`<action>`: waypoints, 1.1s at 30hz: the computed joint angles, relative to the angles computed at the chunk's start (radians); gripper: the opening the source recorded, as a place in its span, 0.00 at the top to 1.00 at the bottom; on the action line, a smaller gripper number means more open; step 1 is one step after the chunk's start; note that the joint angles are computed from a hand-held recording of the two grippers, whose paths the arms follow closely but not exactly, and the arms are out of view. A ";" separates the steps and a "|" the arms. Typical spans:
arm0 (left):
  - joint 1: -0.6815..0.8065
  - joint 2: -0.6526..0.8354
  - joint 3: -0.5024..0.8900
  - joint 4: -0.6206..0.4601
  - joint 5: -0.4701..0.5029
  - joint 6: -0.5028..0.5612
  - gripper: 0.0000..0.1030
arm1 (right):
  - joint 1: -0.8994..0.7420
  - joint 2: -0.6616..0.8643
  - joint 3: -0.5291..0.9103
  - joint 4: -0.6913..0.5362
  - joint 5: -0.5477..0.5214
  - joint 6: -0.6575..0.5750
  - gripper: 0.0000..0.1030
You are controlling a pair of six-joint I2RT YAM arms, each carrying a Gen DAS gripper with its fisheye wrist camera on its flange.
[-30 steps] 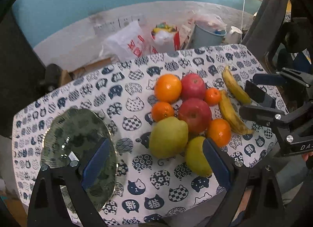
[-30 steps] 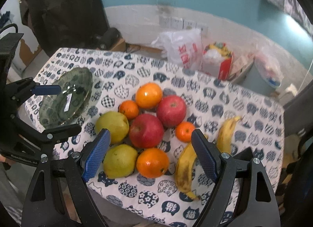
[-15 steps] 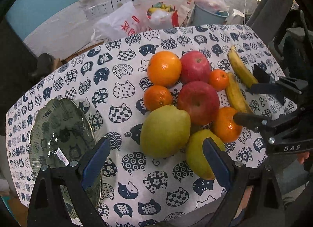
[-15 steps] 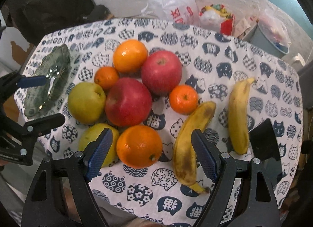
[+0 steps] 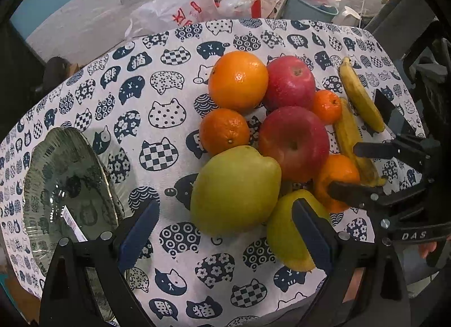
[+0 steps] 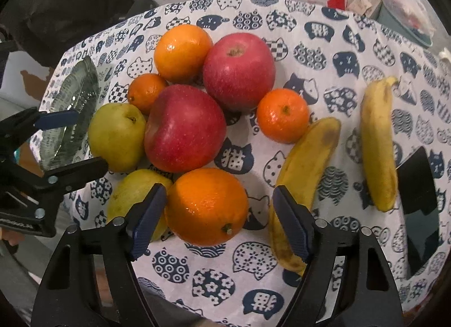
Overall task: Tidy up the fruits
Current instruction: 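Close the left tool on a green pear while the right tool closes on a large orange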
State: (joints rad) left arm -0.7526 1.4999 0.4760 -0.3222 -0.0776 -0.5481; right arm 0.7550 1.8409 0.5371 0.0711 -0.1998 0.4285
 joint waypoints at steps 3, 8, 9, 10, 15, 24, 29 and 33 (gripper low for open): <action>0.017 0.041 0.008 0.023 0.019 0.008 0.06 | 0.002 0.034 0.008 0.016 -0.027 0.004 0.25; 0.050 0.099 0.020 0.053 0.050 0.023 0.06 | -0.008 0.097 0.017 0.051 -0.087 0.013 0.33; 0.056 0.112 0.022 0.058 0.058 0.026 0.06 | -0.013 0.109 0.020 0.059 -0.101 0.014 0.34; 0.062 0.130 0.026 0.066 0.065 0.028 0.06 | -0.015 0.112 0.018 0.063 -0.106 0.014 0.34; 0.085 0.177 0.025 0.107 0.095 0.043 0.06 | -0.017 0.106 0.008 0.075 -0.102 0.000 0.35; 0.081 0.188 0.000 0.177 0.151 0.049 0.26 | -0.008 0.059 -0.007 0.042 -0.019 -0.013 0.35; 0.054 0.182 0.009 0.157 0.098 0.056 0.27 | 0.009 0.028 -0.010 0.018 0.023 -0.022 0.36; 0.038 0.157 -0.001 0.141 0.063 0.055 0.27 | 0.014 -0.023 -0.026 0.006 0.054 -0.011 0.36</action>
